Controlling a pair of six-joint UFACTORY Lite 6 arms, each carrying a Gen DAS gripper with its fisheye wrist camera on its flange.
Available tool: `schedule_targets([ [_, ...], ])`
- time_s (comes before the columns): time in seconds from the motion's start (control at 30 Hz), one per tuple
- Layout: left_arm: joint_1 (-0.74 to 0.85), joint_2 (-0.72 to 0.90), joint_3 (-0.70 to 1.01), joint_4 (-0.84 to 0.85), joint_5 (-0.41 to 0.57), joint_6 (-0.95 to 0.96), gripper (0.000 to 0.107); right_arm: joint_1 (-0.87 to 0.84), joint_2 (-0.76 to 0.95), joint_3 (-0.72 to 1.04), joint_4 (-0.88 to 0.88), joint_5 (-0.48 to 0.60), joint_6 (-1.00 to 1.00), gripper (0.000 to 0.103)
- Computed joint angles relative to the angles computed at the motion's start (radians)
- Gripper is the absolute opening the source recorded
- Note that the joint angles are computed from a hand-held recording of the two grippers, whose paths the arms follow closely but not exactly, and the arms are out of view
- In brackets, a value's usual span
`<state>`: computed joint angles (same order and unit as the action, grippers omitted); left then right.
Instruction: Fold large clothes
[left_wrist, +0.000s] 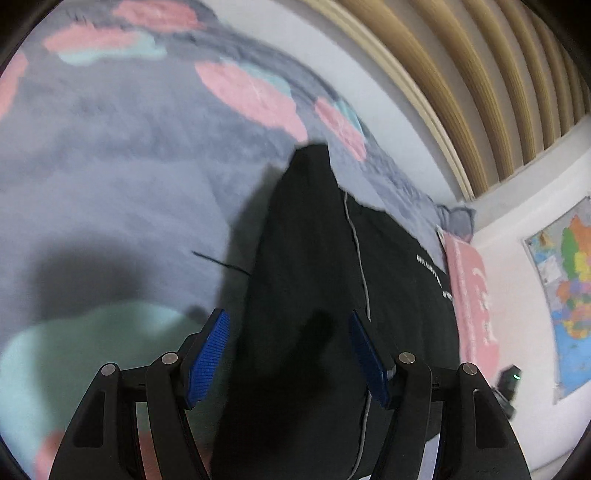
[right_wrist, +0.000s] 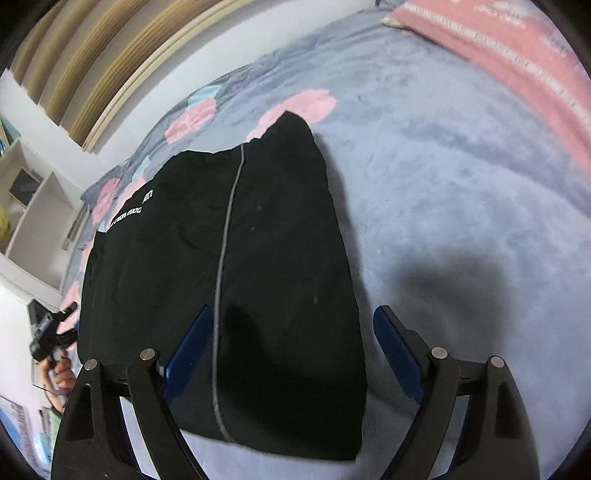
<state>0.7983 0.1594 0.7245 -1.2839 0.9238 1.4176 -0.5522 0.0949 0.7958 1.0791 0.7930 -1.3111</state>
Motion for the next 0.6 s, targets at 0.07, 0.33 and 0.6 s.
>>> schedule_targets([
  [0.07, -0.041, 0.058, 0.036, 0.011, 0.011, -0.024, 0.068, 0.024, 0.090, 0.049, 0.016, -0.001, -0.005, 0.090],
  [0.33, -0.124, 0.280, 0.203, 0.009, 0.068, -0.166, 0.068, 0.061, 0.384, 0.247, 0.095, 0.124, -0.028, 0.097],
  [0.6, -0.115, 0.206, 0.132, -0.037, 0.117, -0.052, 0.044, 0.127, 0.339, 0.209, 0.124, 0.137, -0.148, 0.070],
])
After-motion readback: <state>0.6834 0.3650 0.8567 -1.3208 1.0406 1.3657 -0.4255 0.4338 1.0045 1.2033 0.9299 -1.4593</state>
